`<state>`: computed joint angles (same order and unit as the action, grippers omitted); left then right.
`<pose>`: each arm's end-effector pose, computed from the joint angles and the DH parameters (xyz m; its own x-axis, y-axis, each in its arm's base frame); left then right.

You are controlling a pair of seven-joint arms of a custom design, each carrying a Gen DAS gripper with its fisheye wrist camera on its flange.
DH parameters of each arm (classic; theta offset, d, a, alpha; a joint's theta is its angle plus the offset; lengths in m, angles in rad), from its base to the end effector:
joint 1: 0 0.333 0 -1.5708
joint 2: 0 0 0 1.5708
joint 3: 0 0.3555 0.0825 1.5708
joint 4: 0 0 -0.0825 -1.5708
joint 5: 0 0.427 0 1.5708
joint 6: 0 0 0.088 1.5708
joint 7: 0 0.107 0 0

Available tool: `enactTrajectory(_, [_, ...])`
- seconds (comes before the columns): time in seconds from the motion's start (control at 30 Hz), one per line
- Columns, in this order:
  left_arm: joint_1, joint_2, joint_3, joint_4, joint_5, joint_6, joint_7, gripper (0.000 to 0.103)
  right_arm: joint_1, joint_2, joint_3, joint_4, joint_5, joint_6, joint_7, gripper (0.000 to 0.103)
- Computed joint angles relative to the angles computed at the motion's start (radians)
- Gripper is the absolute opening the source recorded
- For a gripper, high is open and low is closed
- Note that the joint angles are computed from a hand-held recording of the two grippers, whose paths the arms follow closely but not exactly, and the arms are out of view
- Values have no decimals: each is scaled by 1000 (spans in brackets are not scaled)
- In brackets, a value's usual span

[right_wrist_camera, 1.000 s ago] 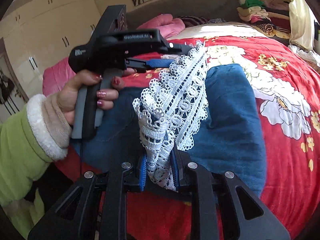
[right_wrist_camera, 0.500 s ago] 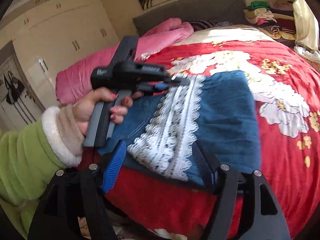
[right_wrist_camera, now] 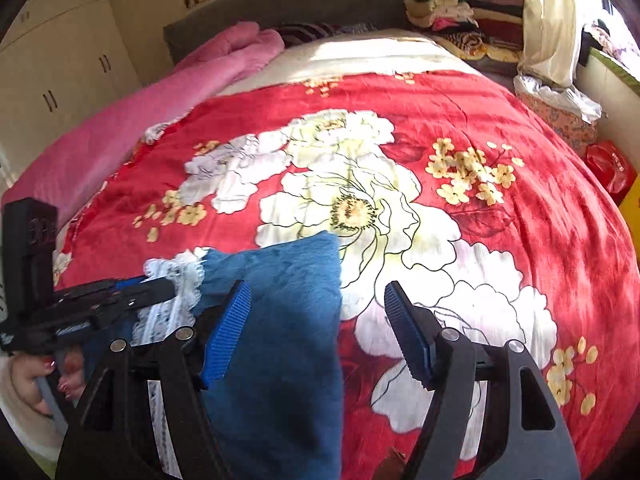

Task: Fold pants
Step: 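Lift the lace-trimmed leg with the right gripper and lay it over the other leg, then release the lace leg with the right gripper and smooth the folded pants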

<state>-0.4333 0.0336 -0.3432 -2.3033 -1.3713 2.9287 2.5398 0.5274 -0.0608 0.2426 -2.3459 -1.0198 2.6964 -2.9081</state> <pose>0.4411 -0.3454 0.3730 -0.5233 -0.7437 0.4160 -0.7848 0.2303 -0.5754 0.3750 0.4042 0.3992 -0.0982 -0.9725 -0.2113 -0.7572 0.2108 -0.6182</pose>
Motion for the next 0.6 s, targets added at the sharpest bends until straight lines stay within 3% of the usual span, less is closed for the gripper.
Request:
enactTrajectory(0.07, [-2,-1,-2,-4,-4,13,3,24,-7,46,-21,20,108,10,-127,57])
enactTrajectory(0.13, [-5,8,-4,-2,7,27,-3,25,-4,93,-34,40,181,-3,-235,58])
enactTrajectory(0.27, [-8,22,-20,-1,24,73,-17,26,39,115,-42,83,163,-111,-295,63])
enactTrajectory(0.3, [-5,7,-22,-6,-17,65,14,27,44,92,-45,67,149,-96,-271,63])
enactTrajectory(0.33, [-7,-16,-21,-18,-38,65,23,36,43,55,-49,36,103,-44,-214,63])
enactTrajectory(0.37, [-13,-40,-20,-36,-35,81,10,52,34,13,-47,-3,20,26,-116,63])
enactTrajectory(0.4, [-22,-67,-17,-55,-32,92,-3,56,25,-23,-35,-29,-37,66,-42,63])
enactTrajectory(0.47, [-41,-144,-1,-105,-89,68,24,57,14,-83,3,-72,-69,88,20,67])
enactTrajectory(0.6, [-98,-283,25,-219,-113,39,-39,57,-2,-167,87,-141,-103,111,125,68])
